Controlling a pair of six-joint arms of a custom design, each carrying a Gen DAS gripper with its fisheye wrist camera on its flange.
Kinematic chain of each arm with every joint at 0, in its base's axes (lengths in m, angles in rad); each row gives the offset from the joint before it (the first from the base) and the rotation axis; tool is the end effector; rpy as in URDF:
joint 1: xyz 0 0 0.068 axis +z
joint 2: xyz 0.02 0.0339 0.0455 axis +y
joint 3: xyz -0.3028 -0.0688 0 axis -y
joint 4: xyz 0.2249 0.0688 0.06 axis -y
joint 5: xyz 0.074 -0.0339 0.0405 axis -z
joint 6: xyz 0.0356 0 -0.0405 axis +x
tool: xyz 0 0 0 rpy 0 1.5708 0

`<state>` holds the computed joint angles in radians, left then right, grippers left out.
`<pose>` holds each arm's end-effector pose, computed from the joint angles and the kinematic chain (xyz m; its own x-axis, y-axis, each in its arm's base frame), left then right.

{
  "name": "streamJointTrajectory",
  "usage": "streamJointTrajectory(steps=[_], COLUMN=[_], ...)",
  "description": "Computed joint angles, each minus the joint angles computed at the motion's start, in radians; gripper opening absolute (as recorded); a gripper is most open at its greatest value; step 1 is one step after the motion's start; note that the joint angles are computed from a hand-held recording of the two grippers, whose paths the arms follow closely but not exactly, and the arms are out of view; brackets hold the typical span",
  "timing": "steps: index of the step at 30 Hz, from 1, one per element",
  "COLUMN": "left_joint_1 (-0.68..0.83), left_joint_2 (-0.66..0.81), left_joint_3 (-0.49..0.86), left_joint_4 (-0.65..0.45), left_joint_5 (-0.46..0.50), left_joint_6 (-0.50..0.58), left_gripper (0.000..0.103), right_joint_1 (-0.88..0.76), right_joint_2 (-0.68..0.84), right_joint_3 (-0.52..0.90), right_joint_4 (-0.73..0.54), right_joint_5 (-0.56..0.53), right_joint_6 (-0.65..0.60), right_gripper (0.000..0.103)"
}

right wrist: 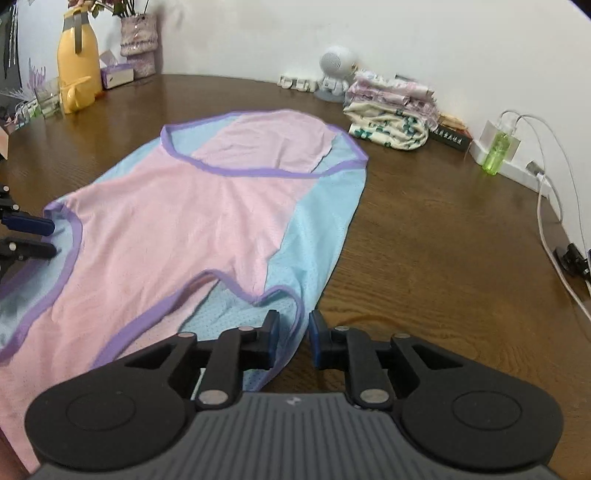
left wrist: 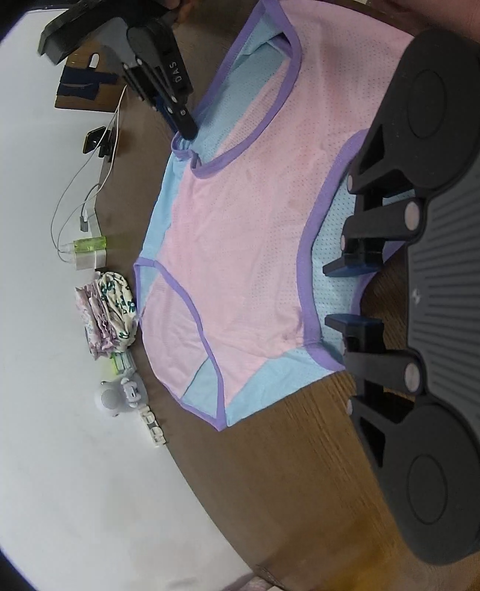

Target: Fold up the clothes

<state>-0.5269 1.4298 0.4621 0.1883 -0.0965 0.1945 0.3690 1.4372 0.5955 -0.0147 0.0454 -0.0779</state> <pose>0.2025 -0.1138 0.1852 -0.5108 0.5197 -0.6848 0.5504 0.8096 0.2039 0.2300 0.0872 0.2031 -0.6766 -0.3450 -0.6505 -0.3864 0.9184 -0.0852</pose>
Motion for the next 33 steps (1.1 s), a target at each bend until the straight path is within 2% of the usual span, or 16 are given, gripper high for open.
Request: streamJointTrajectory(steps=[7,8,10,11,12,13,15,16,17,18,21,24,27,29,33], left_joint_1=[0.024,0.029,0.033,0.034,0.035,0.033,0.015,0.004,-0.012,-0.037,-0.166,-0.323,-0.428,-0.491,-0.621], left_joint_2=[-0.004,-0.008,-0.038,-0.066,-0.109,-0.156,-0.264,-0.322,-0.376,-0.418,-0.504,-0.528,-0.520,-0.506,-0.523], left_joint_3=[-0.010,-0.010,-0.029,-0.046,-0.068,-0.092,-0.151,-0.177,-0.198,-0.215,-0.249,-0.288,-0.299,-0.286,-0.270], left_joint_4=[0.006,0.002,0.012,0.022,0.033,0.045,0.073,0.080,0.081,0.075,0.049,0.054,0.024,-0.025,-0.128], left_joint_5=[0.005,0.008,0.020,0.030,0.045,0.054,0.040,0.029,0.014,-0.009,-0.117,-0.266,-0.354,-0.413,-0.513], left_joint_6=[0.033,0.034,0.026,0.016,0.003,-0.014,-0.065,-0.091,-0.116,-0.142,-0.271,-0.441,-0.579,-0.614,-0.666], left_gripper=[0.020,0.020,0.022,0.025,0.035,0.043,0.088,0.095,0.099,0.101,0.103,0.103,0.103,0.103,0.103], right_joint_1=[-0.103,-0.109,-0.126,-0.135,-0.141,-0.151,-0.162,-0.160,-0.156,-0.131,-0.031,0.165,0.369,0.451,0.668], right_joint_2=[-0.044,-0.046,-0.065,-0.091,-0.133,-0.190,-0.314,-0.378,-0.444,-0.504,-0.647,-0.750,-0.816,-0.846,-0.856], right_joint_3=[-0.026,-0.030,-0.039,-0.051,-0.068,-0.094,-0.145,-0.170,-0.192,-0.212,-0.255,-0.299,-0.346,-0.370,-0.350], right_joint_4=[-0.021,-0.015,-0.014,-0.010,-0.006,-0.003,-0.009,-0.017,-0.030,-0.046,-0.089,-0.107,-0.106,-0.117,-0.247], right_joint_5=[-0.044,-0.057,-0.109,-0.137,-0.170,-0.210,-0.281,-0.305,-0.329,-0.325,-0.260,-0.045,0.188,0.273,0.465], right_joint_6=[-0.006,-0.007,0.010,0.028,0.052,0.072,0.106,0.119,0.133,0.156,0.234,0.365,0.500,0.544,0.662], right_gripper=[0.003,0.004,0.012,0.022,0.040,0.048,0.072,0.078,0.089,0.100,0.103,0.103,0.103,0.103,0.103])
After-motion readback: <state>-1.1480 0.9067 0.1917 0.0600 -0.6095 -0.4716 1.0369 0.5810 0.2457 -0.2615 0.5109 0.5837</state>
